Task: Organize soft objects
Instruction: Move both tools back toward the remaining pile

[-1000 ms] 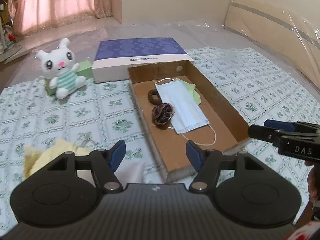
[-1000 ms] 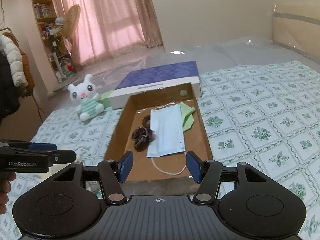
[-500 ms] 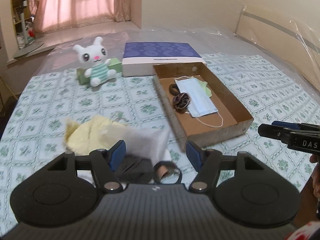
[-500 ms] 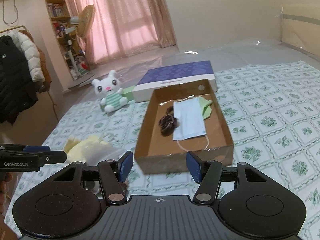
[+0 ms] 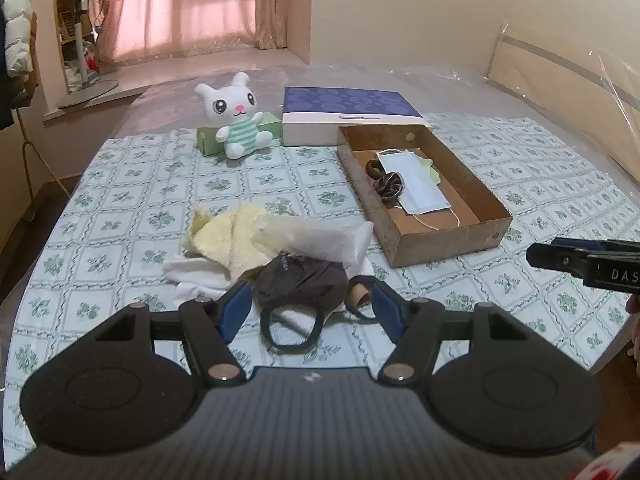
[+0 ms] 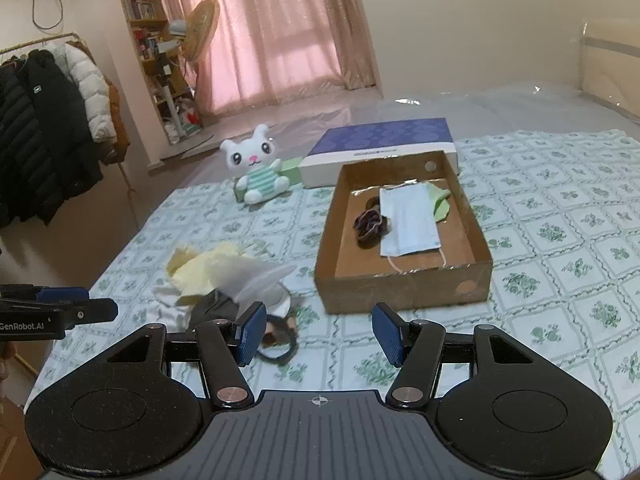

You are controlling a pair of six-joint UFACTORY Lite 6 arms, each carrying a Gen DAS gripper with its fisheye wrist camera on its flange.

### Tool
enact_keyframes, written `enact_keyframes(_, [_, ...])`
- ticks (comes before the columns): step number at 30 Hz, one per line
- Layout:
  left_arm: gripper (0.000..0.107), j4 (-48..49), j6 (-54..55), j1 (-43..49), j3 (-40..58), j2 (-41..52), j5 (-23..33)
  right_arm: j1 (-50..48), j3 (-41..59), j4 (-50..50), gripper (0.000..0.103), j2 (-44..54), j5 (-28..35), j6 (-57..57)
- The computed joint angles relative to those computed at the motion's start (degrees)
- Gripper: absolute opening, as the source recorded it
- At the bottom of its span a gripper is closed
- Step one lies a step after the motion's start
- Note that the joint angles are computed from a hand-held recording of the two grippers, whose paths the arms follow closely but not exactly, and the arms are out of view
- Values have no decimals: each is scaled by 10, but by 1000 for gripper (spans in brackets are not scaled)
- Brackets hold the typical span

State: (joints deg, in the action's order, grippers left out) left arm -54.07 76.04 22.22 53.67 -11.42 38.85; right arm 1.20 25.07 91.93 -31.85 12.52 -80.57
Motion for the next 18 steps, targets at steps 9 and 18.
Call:
enact_keyframes(9, [64,-6,37,71,-37,-30,32,67,-25,-102,59,-36,-40,122])
enact_keyframes(18, [64,11,50,107,-62,-36,31,100,-34,-24,59,-9,-31,63])
